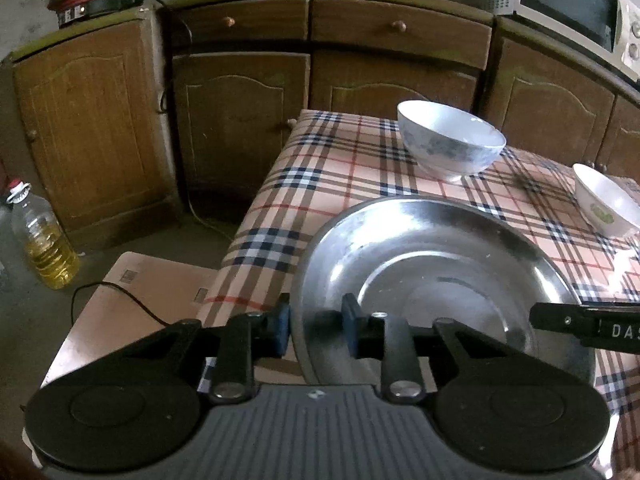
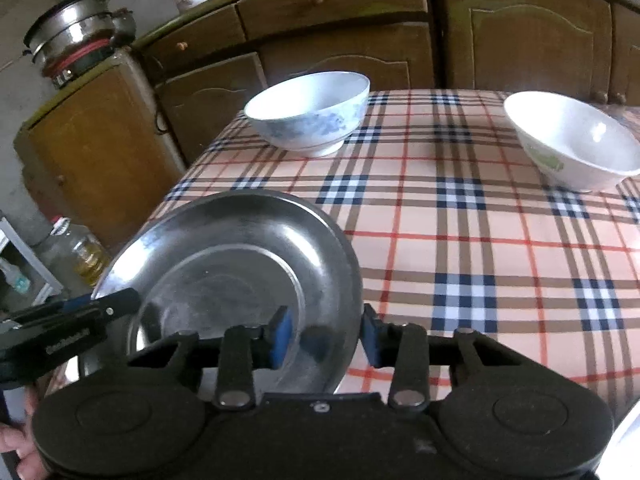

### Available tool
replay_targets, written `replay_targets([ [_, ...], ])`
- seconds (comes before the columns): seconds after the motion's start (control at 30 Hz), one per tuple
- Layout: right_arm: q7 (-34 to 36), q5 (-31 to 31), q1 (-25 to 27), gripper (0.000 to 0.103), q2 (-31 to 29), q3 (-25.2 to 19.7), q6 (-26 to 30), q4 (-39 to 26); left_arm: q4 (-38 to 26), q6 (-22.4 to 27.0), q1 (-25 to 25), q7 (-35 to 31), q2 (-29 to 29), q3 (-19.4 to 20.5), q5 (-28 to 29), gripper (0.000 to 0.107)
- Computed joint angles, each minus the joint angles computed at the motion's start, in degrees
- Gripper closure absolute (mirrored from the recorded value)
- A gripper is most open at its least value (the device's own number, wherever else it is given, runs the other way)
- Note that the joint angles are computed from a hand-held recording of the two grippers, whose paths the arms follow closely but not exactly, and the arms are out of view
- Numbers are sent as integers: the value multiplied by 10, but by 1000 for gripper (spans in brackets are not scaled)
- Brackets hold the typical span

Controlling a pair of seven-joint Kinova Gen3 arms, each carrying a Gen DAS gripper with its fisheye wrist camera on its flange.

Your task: Organize plates and bowls

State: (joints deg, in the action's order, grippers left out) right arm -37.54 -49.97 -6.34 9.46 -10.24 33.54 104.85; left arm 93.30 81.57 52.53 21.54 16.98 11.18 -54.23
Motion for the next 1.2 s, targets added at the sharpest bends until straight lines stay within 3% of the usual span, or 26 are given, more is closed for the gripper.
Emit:
replay_targets([
  [0.03,-6,2,0,73,0,2,-1,0,0,-1,-1,2,-1,0,1,83],
  [0.13,-14,6,5,80,2,6,16,-6,-9,10,1,-4,2,1,3,84],
  [0.47,33,-24,8,80,-48,23,35,14,-44,72,33,3,3,7,1,84],
  [0.83,66,-37,6,80,-123,95,122,29,-135,174,95,-3,27,15,9,84],
  [1.2,116,-65,25,80,-174,159,205,45,-248,264,160,-52,70,-12,-1,83],
])
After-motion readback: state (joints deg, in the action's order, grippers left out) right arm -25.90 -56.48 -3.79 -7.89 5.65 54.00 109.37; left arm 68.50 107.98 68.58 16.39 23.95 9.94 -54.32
